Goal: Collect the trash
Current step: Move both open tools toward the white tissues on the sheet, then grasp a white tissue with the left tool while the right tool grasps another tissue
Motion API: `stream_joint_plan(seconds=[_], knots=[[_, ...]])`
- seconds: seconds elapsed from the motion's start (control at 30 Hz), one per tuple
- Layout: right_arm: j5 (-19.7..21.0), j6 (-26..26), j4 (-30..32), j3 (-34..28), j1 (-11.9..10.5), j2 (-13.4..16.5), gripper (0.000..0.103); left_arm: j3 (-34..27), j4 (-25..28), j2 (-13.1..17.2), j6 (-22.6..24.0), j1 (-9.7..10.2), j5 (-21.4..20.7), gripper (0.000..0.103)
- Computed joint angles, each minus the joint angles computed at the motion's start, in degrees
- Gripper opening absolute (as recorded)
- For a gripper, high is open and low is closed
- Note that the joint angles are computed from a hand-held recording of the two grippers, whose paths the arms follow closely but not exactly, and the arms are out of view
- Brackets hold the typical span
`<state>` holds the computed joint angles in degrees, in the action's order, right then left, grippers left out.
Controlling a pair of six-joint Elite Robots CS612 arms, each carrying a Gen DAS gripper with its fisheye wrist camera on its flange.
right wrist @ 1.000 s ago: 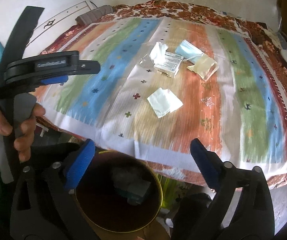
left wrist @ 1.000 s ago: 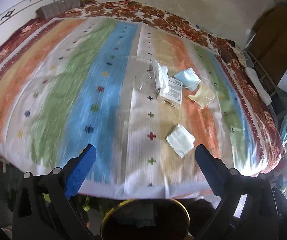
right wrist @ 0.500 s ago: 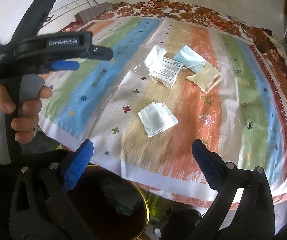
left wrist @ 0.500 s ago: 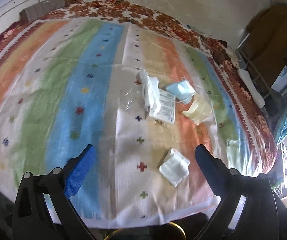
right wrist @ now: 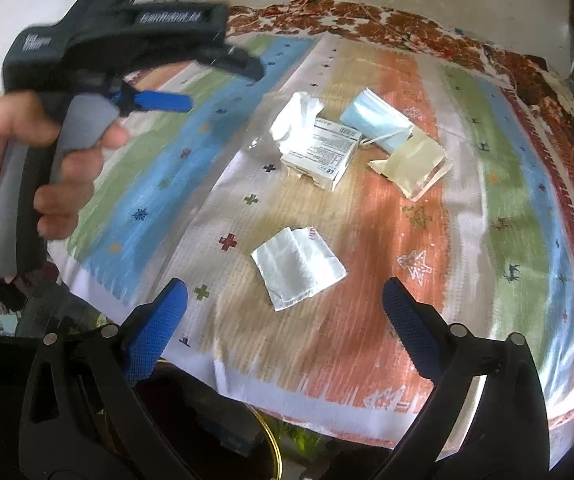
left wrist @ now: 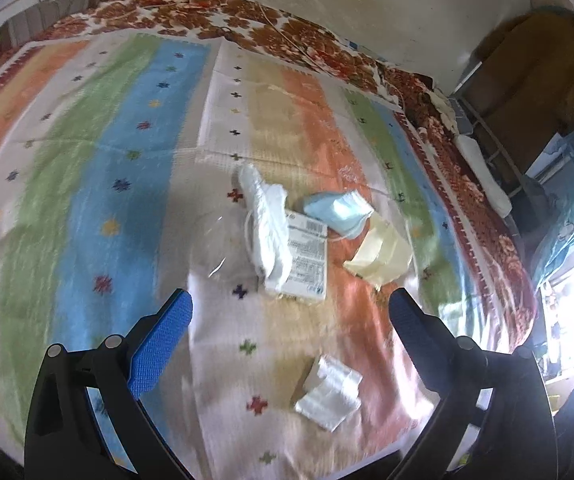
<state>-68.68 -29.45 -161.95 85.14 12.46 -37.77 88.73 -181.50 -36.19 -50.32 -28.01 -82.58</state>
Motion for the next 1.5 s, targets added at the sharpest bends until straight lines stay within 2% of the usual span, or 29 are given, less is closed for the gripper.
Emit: stream_joint_plan(seconds=[0.07,0.2,0.5,0.73,0.9,0.97,1.1,1.13,1.23,1.33,1.5], knots=[[0.05,-0.24,0.16,-0.65,0.05,0.47,0.092,-1.57,0.47,0.58,1.54,0.5,-1.87,0.095],[0.45,0.24,1.41,-2.3,0.09,1.67,0.092,-3.62,0.0,1.39,5.04,0.91,-2.34,0.092],[-1.93,1.26,2.81,-5.51,0.67,4.17,0.088,-8.03,1.76,4.11,4.41,3.06,-5.25,0.077],[-3.19,1.12,5.62,-8.58,1.02,6.25,0.071,-11.73,4.53,6.86,2.69,3.72,-3.89,0.066],[-4.11,0.49,7.36,-10.09,1.37,7.26,0.062,-14.34,7.73,8.35,5.16,3.43,-2.14,0.061],[-4.04,0.35,7.73,-10.45,1.42,7.5,0.061,-14.96,7.12,8.92,4.33,3.56,-2.33,0.052],[-4.3,-0.4,8.49,-11.19,1.61,8.0,0.052,-16.6,8.97,9.86,4.24,3.85,-3.23,0.043],[-4.28,-0.68,8.92,-11.41,1.68,8.13,0.049,-17.06,9.76,10.07,4.76,3.84,-3.06,0.038],[-4.29,-1.42,9.99,-11.72,1.82,8.31,0.038,-17.89,10.97,10.59,4.25,3.75,-1.13,0.034],[-4.89,-2.53,10.97,-11.92,2.07,8.48,0.026,-18.44,11.25,10.98,3.66,3.75,-0.86,0.02],[-5.64,-3.42,10.4,-11.67,2.34,8.63,0.016,-19.66,14.61,11.34,4.66,3.48,-0.09,0.007]])
